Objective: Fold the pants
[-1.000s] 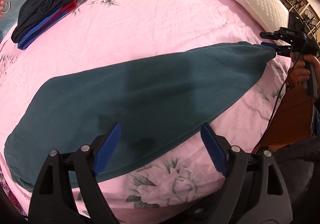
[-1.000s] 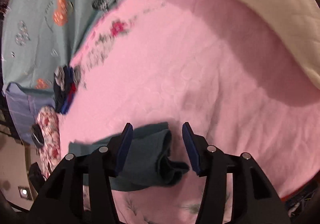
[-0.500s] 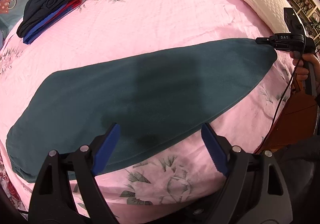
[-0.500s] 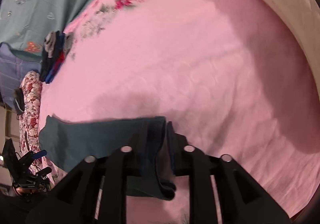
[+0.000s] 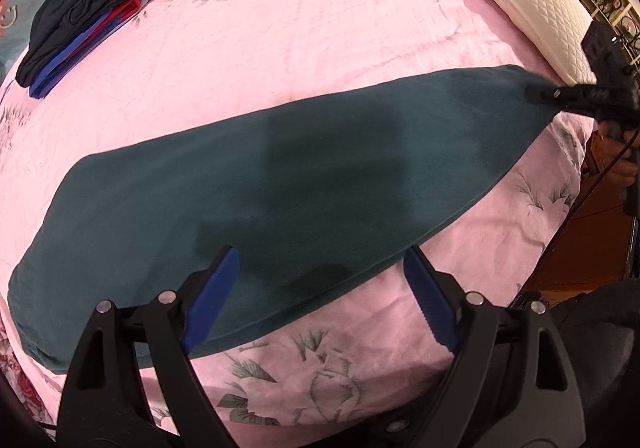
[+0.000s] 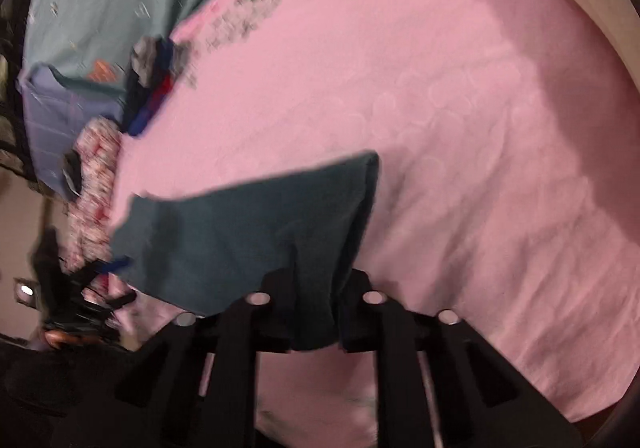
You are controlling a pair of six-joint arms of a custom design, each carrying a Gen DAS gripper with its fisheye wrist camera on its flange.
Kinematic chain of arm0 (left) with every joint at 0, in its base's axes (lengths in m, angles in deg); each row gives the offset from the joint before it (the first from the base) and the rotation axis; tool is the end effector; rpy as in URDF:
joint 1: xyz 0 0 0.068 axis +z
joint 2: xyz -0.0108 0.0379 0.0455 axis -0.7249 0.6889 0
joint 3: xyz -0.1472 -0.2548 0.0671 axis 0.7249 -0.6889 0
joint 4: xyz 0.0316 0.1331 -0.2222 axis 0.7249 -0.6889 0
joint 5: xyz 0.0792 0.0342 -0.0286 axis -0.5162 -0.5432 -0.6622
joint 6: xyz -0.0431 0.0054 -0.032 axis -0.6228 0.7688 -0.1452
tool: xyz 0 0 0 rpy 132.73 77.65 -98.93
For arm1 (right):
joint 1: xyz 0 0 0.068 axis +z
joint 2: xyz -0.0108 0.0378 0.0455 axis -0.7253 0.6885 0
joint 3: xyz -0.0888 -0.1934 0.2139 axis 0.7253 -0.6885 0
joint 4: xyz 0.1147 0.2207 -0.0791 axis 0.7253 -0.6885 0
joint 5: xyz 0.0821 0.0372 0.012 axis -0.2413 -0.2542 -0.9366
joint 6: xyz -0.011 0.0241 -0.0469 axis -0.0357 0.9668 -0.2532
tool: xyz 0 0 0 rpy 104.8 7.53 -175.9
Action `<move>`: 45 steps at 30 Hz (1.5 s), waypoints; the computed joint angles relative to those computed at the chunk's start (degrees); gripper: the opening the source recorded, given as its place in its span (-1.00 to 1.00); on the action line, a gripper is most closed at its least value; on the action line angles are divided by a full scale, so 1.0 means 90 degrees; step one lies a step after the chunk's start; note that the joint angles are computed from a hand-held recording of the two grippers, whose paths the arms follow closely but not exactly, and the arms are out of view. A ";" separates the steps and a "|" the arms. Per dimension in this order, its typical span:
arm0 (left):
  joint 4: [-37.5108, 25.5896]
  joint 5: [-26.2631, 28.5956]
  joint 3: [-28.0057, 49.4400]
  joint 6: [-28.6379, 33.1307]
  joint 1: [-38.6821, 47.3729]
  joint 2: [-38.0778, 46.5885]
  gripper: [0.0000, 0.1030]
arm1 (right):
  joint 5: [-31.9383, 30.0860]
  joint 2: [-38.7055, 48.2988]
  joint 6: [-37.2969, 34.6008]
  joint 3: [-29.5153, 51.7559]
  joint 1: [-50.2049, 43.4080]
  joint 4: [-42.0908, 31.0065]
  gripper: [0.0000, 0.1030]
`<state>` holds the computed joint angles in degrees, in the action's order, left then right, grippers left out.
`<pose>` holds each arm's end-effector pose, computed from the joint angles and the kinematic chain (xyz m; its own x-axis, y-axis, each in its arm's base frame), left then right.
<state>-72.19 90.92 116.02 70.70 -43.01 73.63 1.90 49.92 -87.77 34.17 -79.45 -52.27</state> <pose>0.2629 0.0084 0.2160 -0.8391 0.4663 -0.2801 0.5018 0.8623 -0.0676 0.2354 -0.1244 0.1638 -0.9220 0.2932 -0.2527 0.0795 0.7824 0.6177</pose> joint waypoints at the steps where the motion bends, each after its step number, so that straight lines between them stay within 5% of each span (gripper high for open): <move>1: 0.0006 0.0004 0.0002 -0.0005 -0.0006 0.0001 0.67 | -0.0247 -0.0108 0.0002 0.0059 -0.0147 -0.0193 -0.74; 4: 0.0004 0.0064 0.0054 -0.0045 0.0098 0.0091 0.72 | 0.0014 -0.0496 0.0012 -0.0027 -0.0262 -0.0311 -0.71; 7: -0.0033 0.0073 0.0129 -0.0093 0.0223 0.0322 0.72 | 0.1898 -0.0471 0.0440 -0.0424 0.0170 0.0460 -0.57; 10: 0.0032 -0.0009 0.0127 0.0051 0.0477 0.0351 0.72 | 0.1537 -0.0565 0.0758 -0.0419 -0.0407 0.0256 -0.52; 14: 0.0529 -0.0049 0.0181 0.0354 0.1209 0.0398 0.72 | 0.1266 -0.1948 0.1283 -0.0710 -0.0227 0.0480 -0.40; 19: 0.1486 -0.0525 0.0261 0.0575 0.2317 0.1242 0.81 | 0.1266 -0.2755 0.2798 -0.1367 0.2274 0.1542 -0.37; 21: 0.1030 0.0151 0.0614 0.0790 0.3088 0.1702 0.85 | 0.1728 -0.2483 0.3510 -0.1446 0.3467 0.1959 -0.37; 23: 0.0796 -0.0165 0.0701 0.1463 0.3352 0.1598 0.84 | 0.2209 -0.2145 0.4235 -0.1388 0.4584 0.2253 -0.37; 26: 0.0736 0.0543 0.0936 0.2545 0.4433 0.1216 0.85 | 0.2533 -0.1952 0.5093 -0.1189 0.5947 0.2700 -0.37; 30: 0.0291 0.0896 0.2530 0.2619 0.5580 0.2318 0.84 | 0.2998 -0.0910 0.5485 -0.0094 0.7842 0.3298 -0.37; 37: -0.0619 0.0521 0.4907 0.2380 0.6189 0.4496 0.79 | 0.3378 0.2272 0.4968 0.3673 0.9750 0.2962 -0.38; 42: -0.0839 0.0746 0.5207 0.3474 0.6545 0.4811 0.80 | 0.3184 0.4678 0.5111 0.6991 1.0177 0.0744 -0.38; 45: -0.1187 0.0545 0.5826 0.3477 0.6677 0.5070 0.76 | 0.2815 0.4665 0.4785 0.7164 1.0270 0.0185 -0.39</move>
